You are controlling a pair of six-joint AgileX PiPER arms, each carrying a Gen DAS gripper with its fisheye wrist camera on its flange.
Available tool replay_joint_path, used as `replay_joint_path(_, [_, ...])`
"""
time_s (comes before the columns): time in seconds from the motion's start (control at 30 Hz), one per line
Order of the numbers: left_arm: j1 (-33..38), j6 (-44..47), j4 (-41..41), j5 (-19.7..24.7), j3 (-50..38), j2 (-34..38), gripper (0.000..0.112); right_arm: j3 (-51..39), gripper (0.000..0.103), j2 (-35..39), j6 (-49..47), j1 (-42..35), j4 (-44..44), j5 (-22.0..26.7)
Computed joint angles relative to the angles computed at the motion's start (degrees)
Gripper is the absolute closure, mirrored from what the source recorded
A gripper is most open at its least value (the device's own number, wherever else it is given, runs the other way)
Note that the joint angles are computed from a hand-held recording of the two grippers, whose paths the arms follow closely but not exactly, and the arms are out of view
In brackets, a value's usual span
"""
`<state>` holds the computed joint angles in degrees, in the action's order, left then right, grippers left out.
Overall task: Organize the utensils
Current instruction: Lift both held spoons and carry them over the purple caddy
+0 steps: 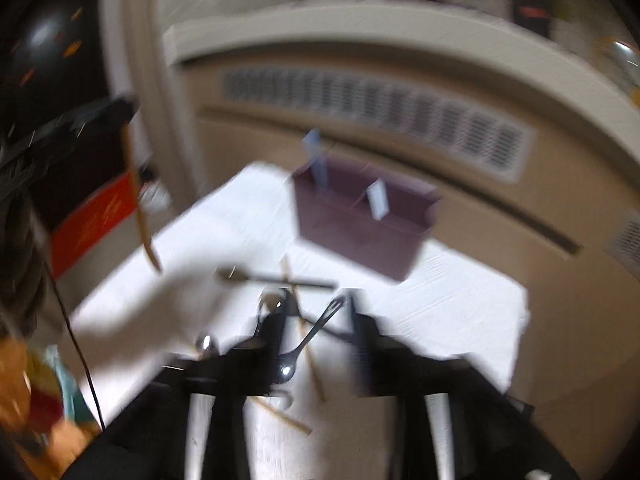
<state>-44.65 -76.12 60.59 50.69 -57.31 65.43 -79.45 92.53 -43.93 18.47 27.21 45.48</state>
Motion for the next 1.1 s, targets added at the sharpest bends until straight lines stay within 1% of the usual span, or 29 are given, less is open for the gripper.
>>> replay_joint_path(0.03, [1.6, -0.5, -0.9, -1.6, 2.1, -0.7, 0.099, 1.6, 0.035, 0.4, -1.6, 0.8, -0.2, -1.6])
replay_joint_path(0.1, [5.5, -0.9, -2.6, -5.5, 5.8, -2.0, 0.099, 3.8, 0.034, 3.0, -6.1, 4.0, -1.6, -5.2])
replay_joint_path(0.13, [7.3, -0.9, -3.4, -7.4, 7.3, -2.6, 0.099, 4.3, 0.034, 4.2, -8.1, 5.4, -2.1, -6.5])
replay_joint_path(0.2, [11.9, 0.6, -5.9, -12.4, 9.9, -3.8, 0.099, 3.7, 0.035, 6.9, -11.5, 7.6, -2.7, -7.6])
replay_joint_path(0.23, [13.4, 0.7, -6.2, -14.1, 11.0, -4.0, 0.099, 2.4, 0.040, 8.9, -12.7, 9.0, -3.4, -7.6])
replay_joint_path(0.27, [15.0, 1.1, -6.4, -16.0, 12.0, -4.1, 0.099, 0.2, 0.048, 11.1, -13.4, 9.7, -3.6, -6.7])
replay_joint_path(0.33, [17.2, 2.0, -6.9, -18.8, 13.2, -4.1, 0.099, -4.7, 0.054, 15.5, -12.6, 10.0, -3.8, -3.4])
replay_joint_path(0.4, [19.4, 3.5, -8.1, -21.8, 14.1, -3.8, 0.099, -11.0, 0.055, 20.9, -9.9, 10.5, -6.0, -0.8])
replay_joint_path(0.43, [20.1, 3.9, -8.3, -22.8, 14.4, -3.6, 0.099, -12.1, 0.055, 22.3, -9.0, 10.8, -6.9, -0.7])
replay_joint_path(0.5, [21.5, 4.9, -8.9, -25.1, 15.0, -3.1, 0.099, -16.4, 0.055, 26.2, -6.9, 11.1, -9.9, 1.1])
replay_joint_path(0.6, [22.7, 6.4, -10.1, -27.4, 15.0, -1.8, 0.099, -19.2, 0.055, 29.2, -5.3, 11.5, -12.4, 2.7])
replay_joint_path(0.73, [22.6, 6.1, -9.9, -28.2, 14.3, -0.2, 0.099, -20.5, 0.055, 30.6, -5.8, 11.2, -10.0, 3.4])
replay_joint_path(0.8, [22.0, 4.8, -8.7, -27.7, 14.2, -0.1, 0.099, -22.3, 0.059, 31.7, -5.3, 10.7, -8.6, 5.8])
replay_joint_path(0.83, [21.5, 4.2, -8.2, -27.3, 14.1, -0.1, 0.099, -22.4, 0.064, 31.6, -4.5, 10.4, -8.3, 6.2])
replay_joint_path(0.93, [19.5, 2.3, -6.2, -24.9, 13.5, 0.0, 0.099, -22.5, 0.069, 31.2, -0.9, 10.3, -9.4, 7.2])
replay_joint_path(0.97, [18.6, 1.4, -5.5, -24.0, 13.2, 0.0, 0.099, -21.5, 0.071, 30.4, 0.0, 10.2, -9.5, 6.9])
replay_joint_path(1.1, [15.0, -1.1, -3.0, -20.3, 11.6, -0.3, 0.099, -17.3, 0.074, 25.3, 2.7, 8.6, -8.1, 5.4])
